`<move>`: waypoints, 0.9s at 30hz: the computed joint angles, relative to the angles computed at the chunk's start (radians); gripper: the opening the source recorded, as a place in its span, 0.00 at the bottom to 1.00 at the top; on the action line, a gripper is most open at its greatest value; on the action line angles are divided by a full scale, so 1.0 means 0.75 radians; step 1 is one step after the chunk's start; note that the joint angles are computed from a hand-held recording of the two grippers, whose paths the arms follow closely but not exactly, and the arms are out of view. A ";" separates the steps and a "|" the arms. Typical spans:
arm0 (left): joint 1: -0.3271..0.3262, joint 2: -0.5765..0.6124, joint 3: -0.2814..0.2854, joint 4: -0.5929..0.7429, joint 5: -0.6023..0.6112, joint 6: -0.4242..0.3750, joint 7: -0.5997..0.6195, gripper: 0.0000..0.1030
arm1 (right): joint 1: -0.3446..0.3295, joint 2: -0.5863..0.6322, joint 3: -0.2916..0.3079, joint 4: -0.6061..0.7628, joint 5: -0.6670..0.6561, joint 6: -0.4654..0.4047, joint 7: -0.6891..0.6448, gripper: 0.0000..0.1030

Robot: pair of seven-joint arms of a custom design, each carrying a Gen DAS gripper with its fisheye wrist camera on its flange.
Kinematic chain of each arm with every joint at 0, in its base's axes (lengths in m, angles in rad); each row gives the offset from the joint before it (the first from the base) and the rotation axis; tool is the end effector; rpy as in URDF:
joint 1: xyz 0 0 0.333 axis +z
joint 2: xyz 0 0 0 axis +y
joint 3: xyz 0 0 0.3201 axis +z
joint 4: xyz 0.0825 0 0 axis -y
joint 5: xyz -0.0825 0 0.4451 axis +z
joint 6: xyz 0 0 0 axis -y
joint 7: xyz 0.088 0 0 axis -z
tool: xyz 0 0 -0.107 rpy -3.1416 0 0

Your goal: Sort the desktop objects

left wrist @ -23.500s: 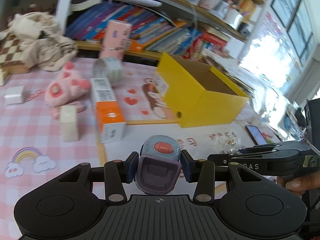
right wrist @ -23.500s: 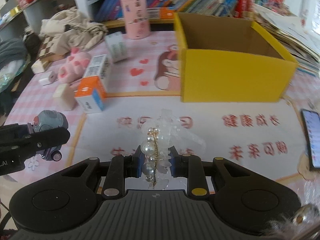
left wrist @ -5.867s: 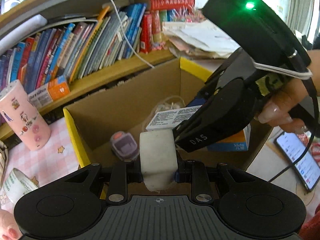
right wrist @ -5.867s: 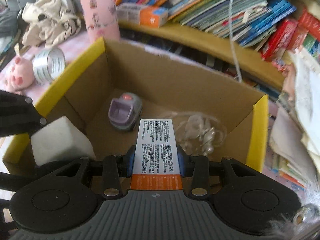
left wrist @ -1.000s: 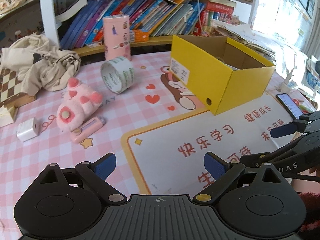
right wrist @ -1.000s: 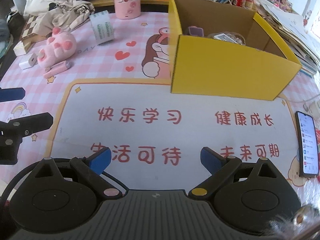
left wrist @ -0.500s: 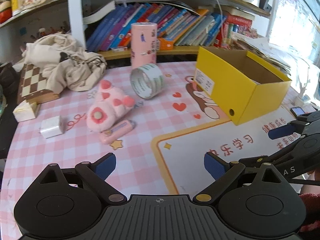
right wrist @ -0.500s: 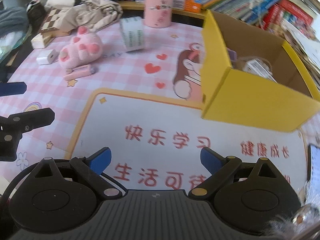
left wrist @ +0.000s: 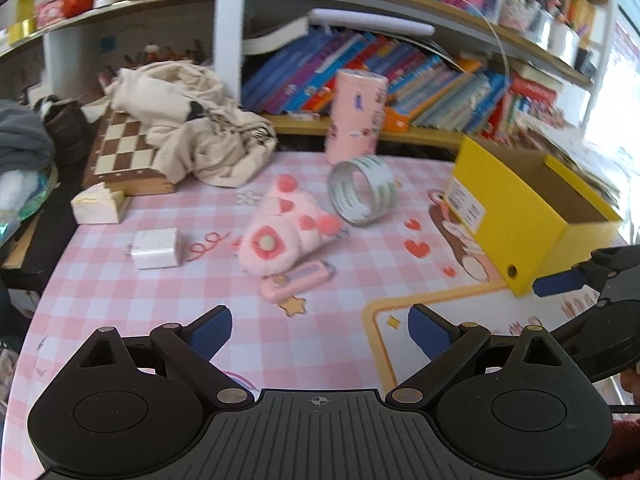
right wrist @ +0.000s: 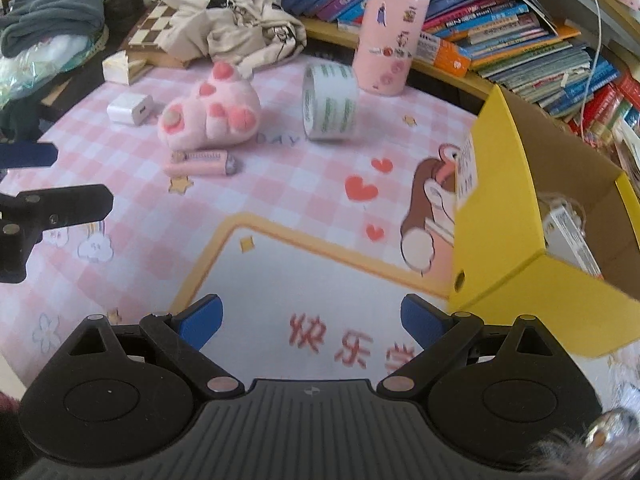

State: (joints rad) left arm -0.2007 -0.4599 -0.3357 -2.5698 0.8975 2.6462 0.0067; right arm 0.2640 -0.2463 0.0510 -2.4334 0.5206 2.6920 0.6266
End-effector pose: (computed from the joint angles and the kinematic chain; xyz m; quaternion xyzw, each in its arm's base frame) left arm 0.4067 -0.2642 0.4282 -0.7359 0.5358 -0.2872 0.2980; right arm 0.5176 0.1518 0.4190 -0.8949 0.3387 -0.1435 0.2528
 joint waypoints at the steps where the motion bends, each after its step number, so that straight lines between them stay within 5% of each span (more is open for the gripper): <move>1: 0.010 0.001 -0.006 0.000 0.008 -0.007 -0.019 0.94 | 0.005 0.013 0.000 0.013 0.009 0.003 0.000 0.94; 27: 0.072 0.137 0.078 0.042 0.023 -0.054 0.010 0.94 | 0.080 0.375 0.061 0.376 0.147 -0.041 -0.068 0.93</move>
State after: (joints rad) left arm -0.1466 -0.3568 -0.2773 -2.5386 0.9144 2.6055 0.0145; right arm 0.3243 0.0347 0.0967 -2.1513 0.6310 2.6613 0.5757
